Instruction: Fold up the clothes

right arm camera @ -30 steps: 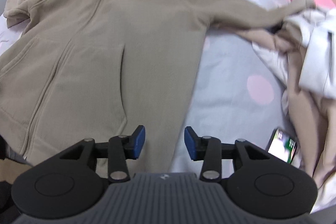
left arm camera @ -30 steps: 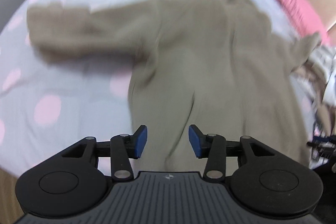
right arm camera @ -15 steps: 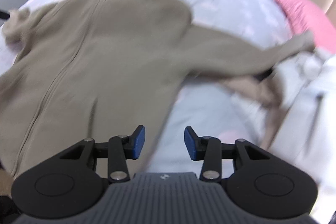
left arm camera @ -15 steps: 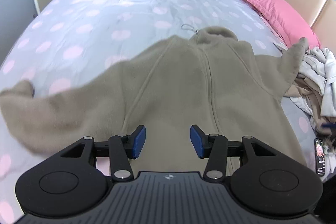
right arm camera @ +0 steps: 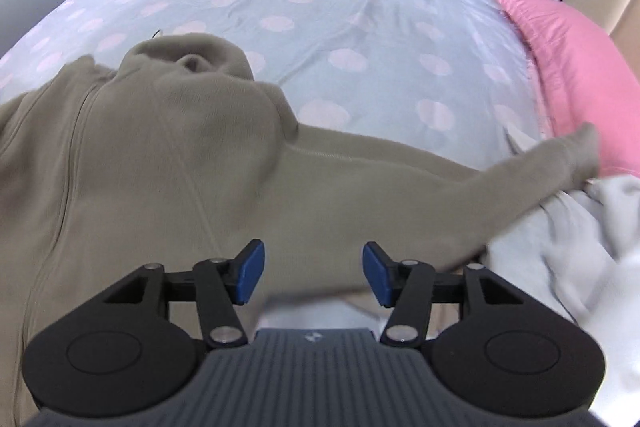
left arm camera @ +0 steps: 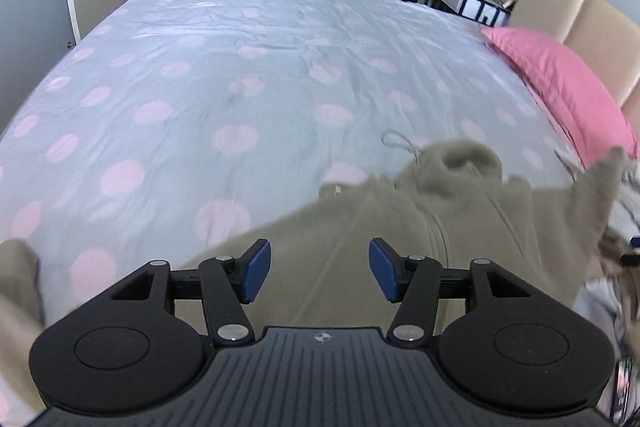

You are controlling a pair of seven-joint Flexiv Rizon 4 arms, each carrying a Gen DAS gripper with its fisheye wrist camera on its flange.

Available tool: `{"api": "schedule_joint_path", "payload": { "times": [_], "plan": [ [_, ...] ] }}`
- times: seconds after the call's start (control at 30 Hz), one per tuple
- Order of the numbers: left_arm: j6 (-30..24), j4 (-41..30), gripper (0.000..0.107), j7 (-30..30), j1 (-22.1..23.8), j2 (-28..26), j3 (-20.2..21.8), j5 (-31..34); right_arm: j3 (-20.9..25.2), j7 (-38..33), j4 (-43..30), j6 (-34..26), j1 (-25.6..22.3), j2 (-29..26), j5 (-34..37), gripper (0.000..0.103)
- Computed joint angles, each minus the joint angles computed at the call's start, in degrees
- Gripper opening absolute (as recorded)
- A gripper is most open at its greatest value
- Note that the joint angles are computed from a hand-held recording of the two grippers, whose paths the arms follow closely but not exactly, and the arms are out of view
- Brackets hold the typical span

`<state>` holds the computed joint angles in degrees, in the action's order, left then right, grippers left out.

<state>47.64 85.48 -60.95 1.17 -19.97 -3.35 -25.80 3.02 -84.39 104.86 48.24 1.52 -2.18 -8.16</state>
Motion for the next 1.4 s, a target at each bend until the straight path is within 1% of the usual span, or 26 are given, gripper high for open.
{"api": "schedule_joint_path", "payload": {
  "times": [0.1,0.2,0.23,0.27,0.33,0.43,0.5,0.6,0.63,0.7,0.73,0.77,0.8,0.83,0.87,0.9,0.93,0.97,1.03,1.13,1.2,1.23,1.27,1.33,1.4],
  "plan": [
    [-0.51,-4.54,0.059,-1.07,-0.56,-4.13,-0.33,1.66,-0.63,-0.03,-4.36,0.32,0.45,-5.13,1.19,0.061],
    [-1.25,-8.46,0.059,-1.87,-0.67,-7.92,-1.26,1.8,-0.51,-0.48,-9.09,1.07,0.35,-10.06,3.58,0.068],
    [-1.34,-9.54,0.059,-2.17,-0.57,-9.1,-1.76,1.19,-0.27,-0.8,-10.72,1.31,0.16,-11.58,4.9,0.072],
    [-1.18,-10.43,0.059,-2.5,-0.37,-10.21,-2.47,0.07,0.12,-1.29,-12.59,1.5,-0.11,-13.17,6.61,0.074],
    [-0.59,-12.13,0.06,-3.0,0.07,-12.31,-4.0,-2.51,0.96,-1.93,-16.84,1.77,-0.55,-16.55,9.64,0.074],
    [-0.77,-15.98,0.066,-4.61,0.09,-16.12,-5.48,-4.84,2.39,-2.7,-23.52,2.77,-1.03,-21.69,13.29,0.075],
    [-3.67,-20.49,0.066,-7.44,-0.57,-19.41,-5.23,-4.2,3.22,-2.04,-28.3,3.12,-1.07,-25.25,15.1,0.079],
    [-12.91,-29.36,0.066,-11.95,-1.45,-24.75,-4.2,-1.2,4.61,-1.12,-35.85,1.27,-0.91,-30.57,16.8,0.08],
    [-15.59,-31.64,0.066,-12.51,-1.7,-26.07,-3.96,-0.1,4.25,-0.73,-37.45,0.65,-0.18,-31.96,15.8,0.08],
    [-18.88,-33.64,0.065,-11.98,-2.25,-27.2,-3.47,2.2,3.52,-0.49,-40.32,-0.77,1.22,-34.55,13.32,0.08],
    [-19.21,-33.26,0.063,-11.27,-2.31,-27.02,-3.49,2.8,3.09,-0.56,-40.96,-1.04,1.86,-35.44,12.01,0.078],
    [-19.0,-32.3,0.06,-10.64,-2.19,-26.51,-3.65,2.94,3.42,-0.9,-41.6,-1.9,1.79,-36.09,11.81,0.066],
    [-18.79,-31.35,0.056,-10.0,-2.1,-26.0,-3.76,3.03,3.77,-1.29,-42.26,-2.84,1.68,-36.71,11.78,0.052],
    [-18.59,-30.42,0.045,-9.35,-2.02,-25.5,-3.84,3.1,4.43,-1.44,-42.96,-3.74,1.22,-37.03,12.56,0.024],
    [-18.62,-29.81,0.033,-8.73,-1.86,-25.13,-4.03,2.93,5.04,-1.57,-43.65,-4.64,0.76,-37.32,13.47,0.019],
    [-18.8,-29.56,0.032,-8.48,-1.68,-24.86,-4.19,2.6,4.99,-1.35,-42.98,-3.33,0.8,-36.9,13.9,0.017],
    [-18.45,-29.01,0.028,-8.48,-1.71,-24.36,-4.1,2.52,4.87,-1.74,-42.14,-1.84,1.02,-36.26,13.77,0.015],
    [-17.66,-28.28,0.024,-8.09,-1.81,-23.72,-4.07,2.54,4.78,-2.19,-41.35,-0.37,1.23,-35.62,13.56,0.014],
    [-15.38,-26.18,0.021,-7.23,-2.05,-21.9,-4.0,2.53,5.27,-3.97,-38.73,4.53,1.32,-33.18,13.7,0.014],
    [-11.11,-20.05,0.015,-4.26,-1.26,-17.18,-4.98,0.4,6.98,-7.54,-35.21,11.74,0.86,-29.01,15.09,0.013],
    [-9.3,-15.46,0.013,-1.63,-0.48,-13.42,-5.63,-1.85,9.54,-11.34,-32.7,14.6,-0.69,-25.43,17.88,0.013],
    [-8.54,-13.06,0.009,-0.28,-0.15,-11.43,-5.79,-3.04,11.31,-13.85,-31.58,14.98,-1.98,-23.47,20.23,0.013],
    [-7.89,-10.41,0.009,1.05,0.12,-9.26,-5.77,-4.2,13.25,-17.1,-30.47,14.46,-3.62,-21.29,23.21,0.013],
    [-7.56,-5.22,0.008,3.6,0.35,-4.89,-5.24,-6.0,16.74,-24.64,-27.56,11.98,-7.09,-16.32,30.29,0.013],
    [-8.17,-0.25,0.007,5.8,0.15,-0.8,-4.27,-7.28,18.35,-30.29,-22.97,8.7,-9.4,-10.85,35.61,0.013]
  ]
}}
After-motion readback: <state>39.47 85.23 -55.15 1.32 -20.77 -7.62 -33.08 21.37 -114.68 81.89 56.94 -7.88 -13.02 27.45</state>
